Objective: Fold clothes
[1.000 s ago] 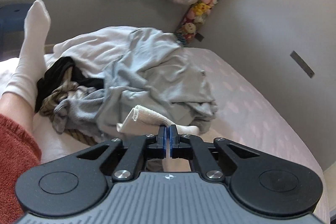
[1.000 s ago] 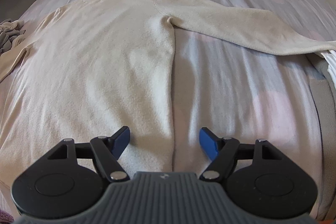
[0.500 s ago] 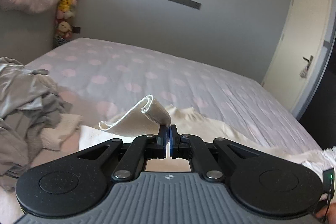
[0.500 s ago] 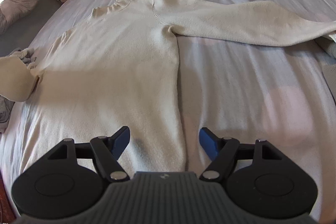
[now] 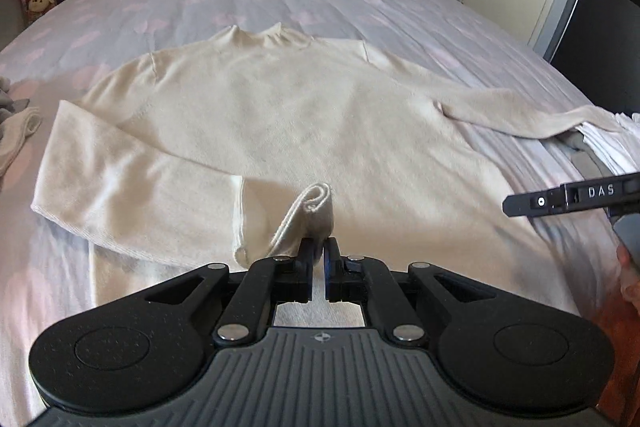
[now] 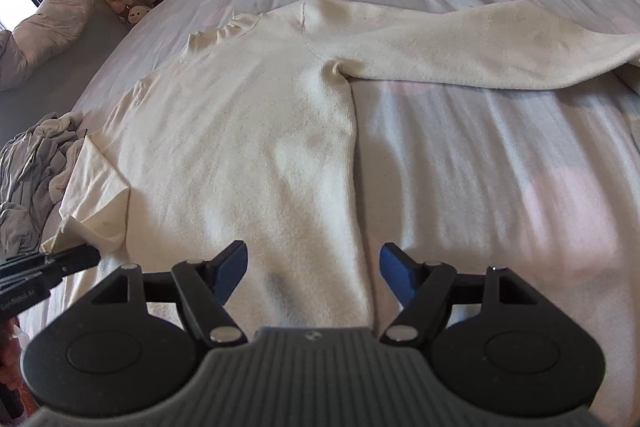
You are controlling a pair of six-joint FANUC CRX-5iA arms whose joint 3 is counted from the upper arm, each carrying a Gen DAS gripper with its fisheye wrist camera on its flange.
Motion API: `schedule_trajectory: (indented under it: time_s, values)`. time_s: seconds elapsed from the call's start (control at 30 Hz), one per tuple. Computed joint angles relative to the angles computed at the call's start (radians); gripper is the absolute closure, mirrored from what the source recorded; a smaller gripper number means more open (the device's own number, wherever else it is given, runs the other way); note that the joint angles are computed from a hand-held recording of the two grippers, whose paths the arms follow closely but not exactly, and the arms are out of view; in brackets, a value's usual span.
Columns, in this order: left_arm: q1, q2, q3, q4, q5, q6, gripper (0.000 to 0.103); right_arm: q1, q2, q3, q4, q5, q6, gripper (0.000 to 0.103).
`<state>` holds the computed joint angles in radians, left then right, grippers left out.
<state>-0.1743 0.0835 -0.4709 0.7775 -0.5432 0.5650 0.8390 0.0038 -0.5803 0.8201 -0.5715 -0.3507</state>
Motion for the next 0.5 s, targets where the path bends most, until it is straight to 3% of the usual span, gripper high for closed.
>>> schedule_trajectory:
  time_s: [0.13, 0.5]
  values:
    - [-0.001, -0.004, -0.003, -0.054, -0.022, 0.017, 0.088, -0.010, 0.003, -0.002, 0.001, 0.023, -0.003, 0.028]
    - [0.016, -0.060, -0.063, -0.046, -0.024, -0.001, 0.079, 0.001, 0.015, 0.007, 0.055, 0.030, 0.044, 0.028]
